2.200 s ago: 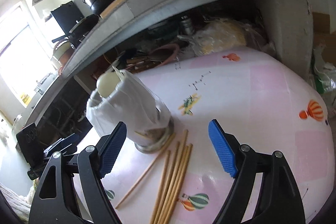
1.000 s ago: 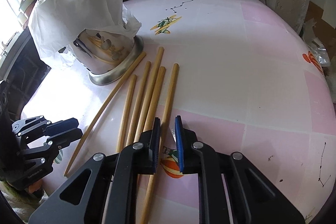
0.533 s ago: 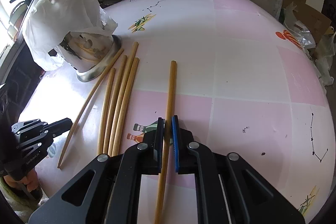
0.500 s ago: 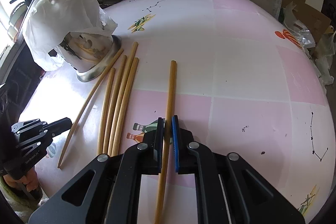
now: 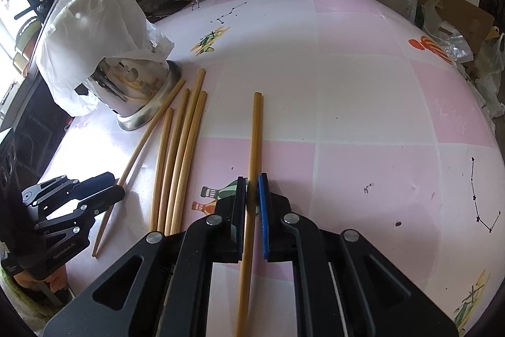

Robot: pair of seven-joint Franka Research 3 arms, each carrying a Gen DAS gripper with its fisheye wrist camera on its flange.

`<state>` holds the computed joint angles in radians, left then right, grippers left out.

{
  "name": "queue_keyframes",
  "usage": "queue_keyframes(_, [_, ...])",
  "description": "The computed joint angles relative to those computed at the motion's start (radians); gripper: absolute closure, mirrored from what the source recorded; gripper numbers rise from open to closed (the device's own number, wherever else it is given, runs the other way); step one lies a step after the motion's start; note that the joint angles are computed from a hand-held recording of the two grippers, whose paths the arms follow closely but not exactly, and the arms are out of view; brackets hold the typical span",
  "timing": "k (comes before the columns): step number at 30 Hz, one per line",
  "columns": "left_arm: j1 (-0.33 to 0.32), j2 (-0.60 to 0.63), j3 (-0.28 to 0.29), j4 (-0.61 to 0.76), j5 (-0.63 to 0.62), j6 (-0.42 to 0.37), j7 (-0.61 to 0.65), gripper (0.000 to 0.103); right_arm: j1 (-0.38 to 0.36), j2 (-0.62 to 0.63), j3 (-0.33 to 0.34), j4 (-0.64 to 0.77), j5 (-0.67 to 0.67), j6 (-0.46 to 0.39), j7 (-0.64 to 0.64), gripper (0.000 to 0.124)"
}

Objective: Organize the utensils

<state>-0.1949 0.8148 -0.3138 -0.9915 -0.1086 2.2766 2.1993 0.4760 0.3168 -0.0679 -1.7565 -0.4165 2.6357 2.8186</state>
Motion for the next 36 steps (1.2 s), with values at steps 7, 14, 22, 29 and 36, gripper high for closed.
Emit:
queue_keyframes(7, [0.003, -0.03, 0.011, -0.038, 0.015, -0.001, -0.024, 0.097, 0.001, -0.009, -0.004, -0.02, -0.006, 0.025, 0.011, 0.115])
queue_keyframes(14, [0.059, -0.159, 0.008, -0.207, -0.01, -0.021, -0.027, 0.097, -0.001, -0.012, -0.006, -0.034, -0.005, 0.051, 0.019, 0.115])
queue_keyframes(22, [0.095, -0.245, 0.019, -0.315, -0.031, -0.051, -0.032, 0.098, -0.002, -0.017, -0.008, -0.044, -0.001, 0.064, 0.02, 0.115])
queue_keyframes(29, [0.094, -0.227, 0.011, -0.273, -0.053, -0.067, -0.018, 0.095, -0.002, -0.016, -0.008, -0.043, 0.002, 0.064, 0.015, 0.115])
queue_keyframes(36, [0.087, -0.185, 0.009, -0.188, -0.067, -0.116, -0.017, 0.092, -0.003, -0.016, -0.008, -0.042, 0.003, 0.06, 0.011, 0.116])
